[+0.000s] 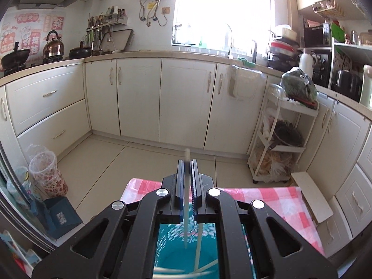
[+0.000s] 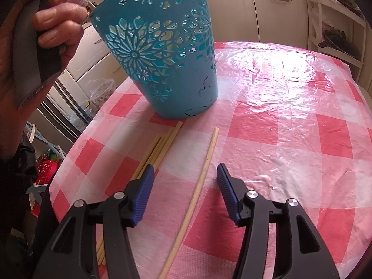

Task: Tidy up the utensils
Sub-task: 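Lift the chopstick with the left tool over the basket and release, then close the right tool on a loose wooden chopstick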

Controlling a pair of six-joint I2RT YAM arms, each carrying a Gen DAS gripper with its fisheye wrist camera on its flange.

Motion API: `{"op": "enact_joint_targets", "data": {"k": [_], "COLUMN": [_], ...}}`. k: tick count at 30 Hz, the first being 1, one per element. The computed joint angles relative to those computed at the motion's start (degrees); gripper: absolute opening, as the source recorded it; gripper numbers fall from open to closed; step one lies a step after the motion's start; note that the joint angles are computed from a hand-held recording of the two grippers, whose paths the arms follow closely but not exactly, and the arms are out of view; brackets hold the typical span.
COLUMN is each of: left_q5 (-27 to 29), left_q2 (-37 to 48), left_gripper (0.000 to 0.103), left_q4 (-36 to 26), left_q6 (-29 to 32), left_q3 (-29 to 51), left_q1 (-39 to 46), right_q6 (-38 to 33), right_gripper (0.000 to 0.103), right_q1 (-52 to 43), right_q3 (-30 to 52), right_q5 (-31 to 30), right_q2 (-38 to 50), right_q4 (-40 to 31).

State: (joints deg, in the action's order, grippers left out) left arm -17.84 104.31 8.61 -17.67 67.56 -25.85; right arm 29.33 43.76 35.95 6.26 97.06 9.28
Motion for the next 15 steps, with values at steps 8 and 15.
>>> {"op": "enact_joint_targets", "data": {"k": [8, 15], "left_q5": [-1.81, -1.69], "left_q2": [-17.76, -29.39], "left_gripper": [0.057, 0.074], "left_q4": [4.01, 8.0], "left_q6": [2.14, -1.62], "left_q3": [-17.9, -37.57], "left_q1": [1.02, 7.1], "right_q6": [1.26, 1.85], "right_gripper": [0.055, 0.053], "right_q1": [-0.72, 1.57], "right_q3": [-1.21, 2.27], "right_q5": [-0.16, 5.49], "right_q2": [-1.32, 0.1], "right_q4": [0.26, -5.27]}}
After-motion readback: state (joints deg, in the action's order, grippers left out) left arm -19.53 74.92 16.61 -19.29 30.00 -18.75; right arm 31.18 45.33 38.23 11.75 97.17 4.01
